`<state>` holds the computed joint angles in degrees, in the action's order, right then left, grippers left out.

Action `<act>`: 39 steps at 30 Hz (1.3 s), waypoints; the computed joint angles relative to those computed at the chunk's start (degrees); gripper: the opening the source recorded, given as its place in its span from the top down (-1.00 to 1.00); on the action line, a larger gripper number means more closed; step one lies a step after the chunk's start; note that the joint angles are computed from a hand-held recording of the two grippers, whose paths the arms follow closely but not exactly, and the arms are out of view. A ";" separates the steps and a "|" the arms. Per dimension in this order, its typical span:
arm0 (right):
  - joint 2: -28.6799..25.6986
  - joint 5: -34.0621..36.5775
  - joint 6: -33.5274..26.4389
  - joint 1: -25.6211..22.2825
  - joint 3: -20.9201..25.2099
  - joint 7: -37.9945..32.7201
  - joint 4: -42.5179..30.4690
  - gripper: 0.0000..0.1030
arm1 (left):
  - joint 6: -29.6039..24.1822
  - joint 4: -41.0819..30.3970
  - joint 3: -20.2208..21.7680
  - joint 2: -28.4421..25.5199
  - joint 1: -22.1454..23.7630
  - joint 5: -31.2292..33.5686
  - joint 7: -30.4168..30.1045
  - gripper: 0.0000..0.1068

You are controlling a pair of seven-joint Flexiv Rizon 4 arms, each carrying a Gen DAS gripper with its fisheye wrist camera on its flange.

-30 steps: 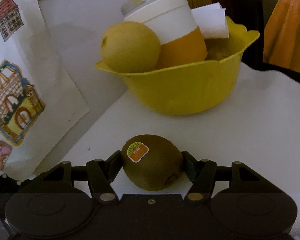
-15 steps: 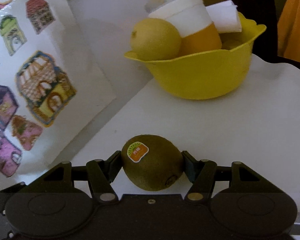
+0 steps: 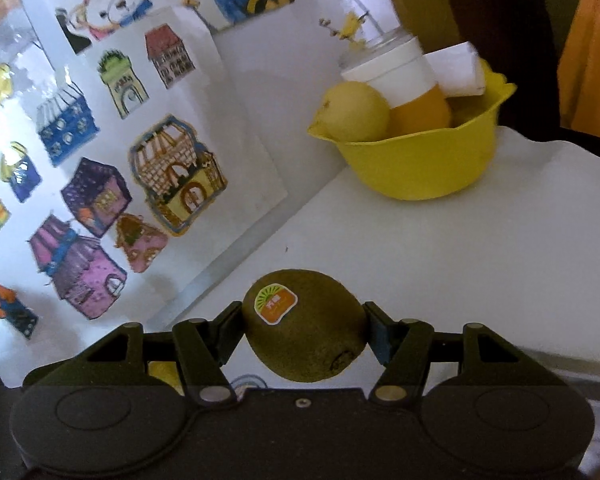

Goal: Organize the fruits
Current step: 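Lift both fruits and carry them over the metal tray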

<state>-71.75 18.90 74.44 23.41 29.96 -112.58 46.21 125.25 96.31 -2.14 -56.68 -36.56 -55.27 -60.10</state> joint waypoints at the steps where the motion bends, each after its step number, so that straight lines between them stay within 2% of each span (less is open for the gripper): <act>1: 1.01 0.58 1.10 -0.83 0.37 -0.72 2.05 -0.26 | 0.30 0.19 -0.29 0.21 -0.04 0.46 -0.30 -0.07; 10: 6.62 0.16 10.62 -8.18 4.34 -2.32 16.51 -0.26 | 2.11 -1.13 -2.75 0.44 -0.96 6.33 -3.77 -0.07; 16: 8.84 -2.00 15.54 -11.18 3.68 0.80 23.53 -0.26 | 2.46 -3.27 -3.92 -1.25 -1.38 10.70 -6.24 -0.07; 28: 7.22 -8.88 20.08 -13.71 3.24 7.49 28.40 -0.26 | 4.16 -3.36 -4.82 -3.28 -2.98 16.58 -9.66 -0.07; 39: 5.73 -17.99 22.94 -14.52 3.51 11.70 30.65 -0.26 | 3.08 -3.61 -3.59 -4.01 -5.38 16.96 -8.44 -0.08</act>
